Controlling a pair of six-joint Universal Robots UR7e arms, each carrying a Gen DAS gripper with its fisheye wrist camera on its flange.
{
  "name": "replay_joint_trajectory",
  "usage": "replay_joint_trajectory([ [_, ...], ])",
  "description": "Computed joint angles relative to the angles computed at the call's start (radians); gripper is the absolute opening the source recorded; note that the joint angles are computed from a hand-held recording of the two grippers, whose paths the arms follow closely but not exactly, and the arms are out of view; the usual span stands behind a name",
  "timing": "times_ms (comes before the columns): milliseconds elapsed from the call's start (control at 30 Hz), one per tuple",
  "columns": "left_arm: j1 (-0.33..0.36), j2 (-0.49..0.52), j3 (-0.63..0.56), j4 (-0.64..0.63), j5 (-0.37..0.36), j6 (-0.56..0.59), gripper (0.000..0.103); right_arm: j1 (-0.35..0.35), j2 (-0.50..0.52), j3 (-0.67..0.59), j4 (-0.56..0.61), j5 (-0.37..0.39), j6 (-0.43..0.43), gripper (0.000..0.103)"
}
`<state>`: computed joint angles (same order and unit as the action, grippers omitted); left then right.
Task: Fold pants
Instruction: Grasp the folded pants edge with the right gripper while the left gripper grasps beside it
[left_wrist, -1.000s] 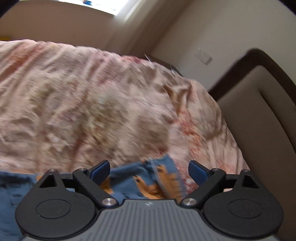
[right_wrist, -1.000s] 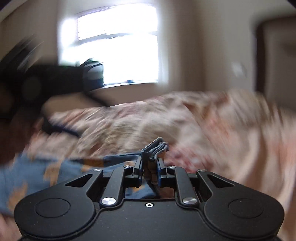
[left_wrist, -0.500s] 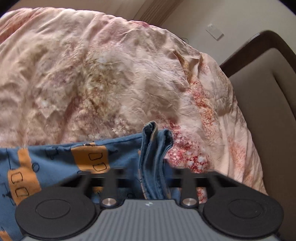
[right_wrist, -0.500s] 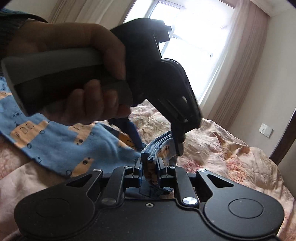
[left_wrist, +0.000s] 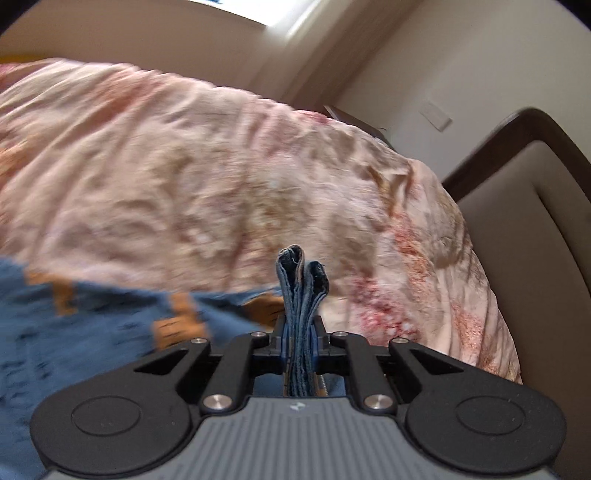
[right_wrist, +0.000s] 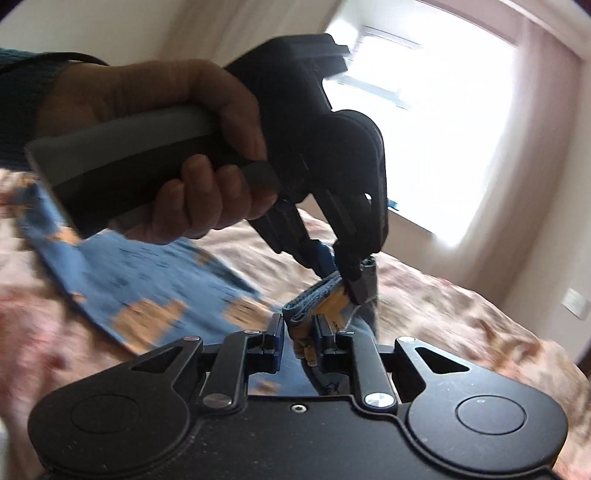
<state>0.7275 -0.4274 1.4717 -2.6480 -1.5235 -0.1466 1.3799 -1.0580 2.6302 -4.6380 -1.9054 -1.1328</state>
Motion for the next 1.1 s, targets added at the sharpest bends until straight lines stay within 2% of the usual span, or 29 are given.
replay_joint_trajectory([
  [200, 0.065, -0.073, 0.088, -0.019, 0.042, -0.032, 0.013, 0.079, 0.047, -0.020, 0.115, 0.000, -0.050, 0.016],
  [367, 0.120, -0.076, 0.102, 0.005, 0.032, -0.041, 0.013, 0.098, 0.072, -0.051, 0.192, -0.034, -0.015, 0.016],
  [400, 0.128, -0.073, 0.102, 0.010, 0.027, -0.041, 0.013, 0.097, 0.071, -0.059, 0.210, -0.047, 0.000, 0.019],
  [500, 0.153, -0.060, 0.111, -0.008, 0.002, -0.060, 0.012, 0.074, 0.054, -0.064, 0.271, -0.059, 0.046, 0.040],
  [567, 0.171, -0.056, 0.116, -0.029, -0.026, -0.072, 0.013, 0.056, 0.033, -0.061, 0.330, -0.059, 0.080, 0.041],
  [667, 0.186, -0.059, 0.124, -0.049, -0.053, -0.076, 0.013, 0.031, 0.044, -0.047, 0.334, -0.048, 0.114, 0.041],
  [700, 0.186, -0.064, 0.132, -0.061, -0.052, -0.074, 0.013, 0.017, 0.048, -0.040, 0.306, -0.019, 0.119, 0.041],
  [767, 0.182, -0.071, 0.147, -0.083, -0.044, -0.062, 0.013, -0.014, 0.077, -0.021, 0.169, 0.053, 0.100, 0.042],
  [800, 0.181, -0.073, 0.153, -0.091, -0.041, -0.056, 0.013, -0.019, 0.100, -0.025, 0.095, 0.059, 0.075, 0.048],
  [833, 0.181, -0.073, 0.154, -0.094, -0.040, -0.051, 0.013, -0.017, 0.120, -0.037, 0.037, 0.045, 0.046, 0.061],
  [867, 0.181, -0.072, 0.155, -0.098, -0.041, -0.047, 0.013, -0.020, 0.130, -0.052, 0.004, 0.026, 0.019, 0.068],
  [900, 0.184, -0.074, 0.157, -0.101, -0.044, -0.047, 0.013, -0.025, 0.130, -0.063, -0.006, 0.008, 0.004, 0.071],
  [967, 0.191, -0.073, 0.158, -0.105, -0.058, -0.055, 0.013, -0.052, 0.131, -0.084, -0.028, -0.004, -0.004, 0.071],
  [1100, 0.203, -0.072, 0.159, -0.108, -0.073, -0.068, 0.013, -0.099, 0.121, -0.090, 0.010, -0.017, 0.016, 0.070],
])
